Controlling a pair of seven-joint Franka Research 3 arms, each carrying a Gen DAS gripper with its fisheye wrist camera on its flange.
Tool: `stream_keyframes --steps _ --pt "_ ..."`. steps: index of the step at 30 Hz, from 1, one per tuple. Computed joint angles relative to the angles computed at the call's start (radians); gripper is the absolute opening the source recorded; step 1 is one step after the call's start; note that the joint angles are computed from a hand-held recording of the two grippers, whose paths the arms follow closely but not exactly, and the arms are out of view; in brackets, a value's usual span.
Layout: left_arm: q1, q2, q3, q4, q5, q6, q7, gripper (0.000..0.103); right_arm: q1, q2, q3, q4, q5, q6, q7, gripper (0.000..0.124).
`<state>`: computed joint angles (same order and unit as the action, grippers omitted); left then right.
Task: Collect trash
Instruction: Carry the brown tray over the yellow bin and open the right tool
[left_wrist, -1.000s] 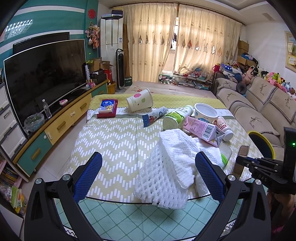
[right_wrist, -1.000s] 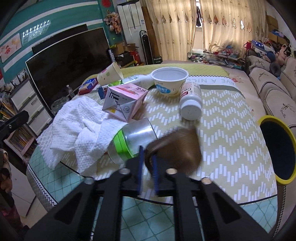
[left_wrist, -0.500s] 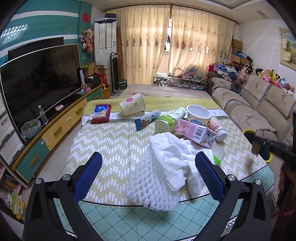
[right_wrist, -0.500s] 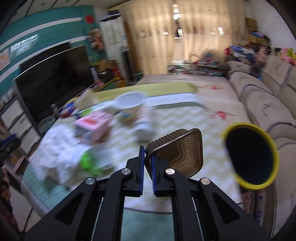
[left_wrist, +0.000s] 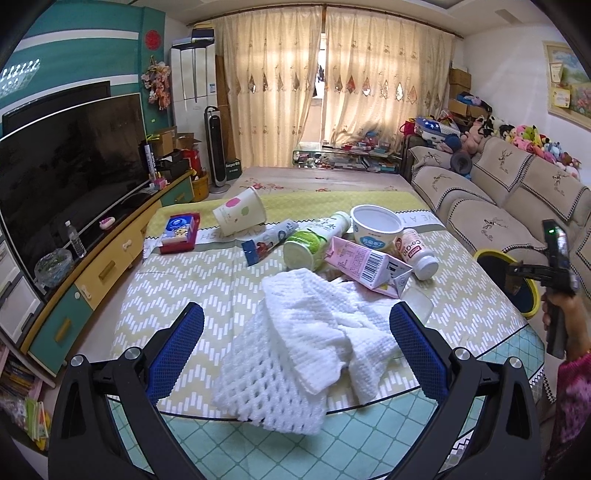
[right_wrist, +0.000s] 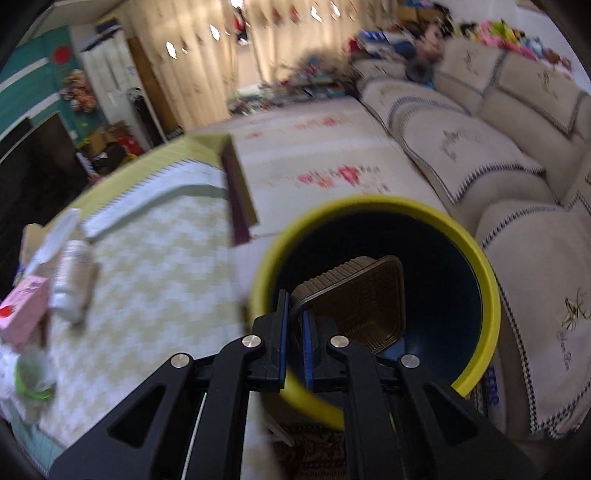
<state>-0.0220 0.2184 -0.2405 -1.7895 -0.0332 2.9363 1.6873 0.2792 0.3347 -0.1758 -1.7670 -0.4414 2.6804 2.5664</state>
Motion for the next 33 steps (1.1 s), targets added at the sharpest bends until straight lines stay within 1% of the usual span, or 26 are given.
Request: stream_keyframes --steps 4,6,8,13,15,19,23,28,33 --pt "-0.010 0.015 0.002 0.023 0.017 -0.009 -0.011 0.099 -0.029 0.038 0.011 0.029 0.065 -0.043 -0.040 0.010" --pt "-0.009 0.022 -0.003 0.032 0.015 -0.012 -0.009 0.099 -0.031 0.045 0.006 0.035 0.079 -0.057 -0.045 0.018" --pt "-0.011 0.029 -0.006 0.041 0.016 -0.016 -0.008 0.099 -0.031 0.041 0.004 0.031 0.089 -0.064 -0.046 0.023" --pt "-0.010 0.041 -0.020 0.057 0.009 -0.030 0.012 0.099 -0.027 0.024 -0.008 0.006 0.079 -0.049 -0.022 0.025" --pt "-0.012 0.048 -0.026 0.065 0.005 -0.034 0.022 0.099 -0.020 0.007 -0.014 -0.008 0.056 -0.046 -0.004 0.028" --pt "-0.024 0.063 -0.028 0.085 0.011 -0.049 0.032 0.099 0.004 -0.040 -0.022 -0.056 -0.025 -0.015 0.072 0.031" --pt "-0.037 0.085 -0.037 0.117 0.018 -0.068 0.048 0.099 0.003 -0.071 -0.007 -0.081 -0.080 0.002 0.111 0.033" --pt "-0.084 0.138 -0.025 0.190 0.075 -0.082 0.036 0.099 -0.001 -0.090 0.012 -0.092 -0.132 0.006 0.144 0.035" --pt "-0.170 0.227 0.026 0.312 0.192 -0.126 -0.047 0.099 -0.009 -0.096 0.028 -0.093 -0.151 0.009 0.158 0.036"
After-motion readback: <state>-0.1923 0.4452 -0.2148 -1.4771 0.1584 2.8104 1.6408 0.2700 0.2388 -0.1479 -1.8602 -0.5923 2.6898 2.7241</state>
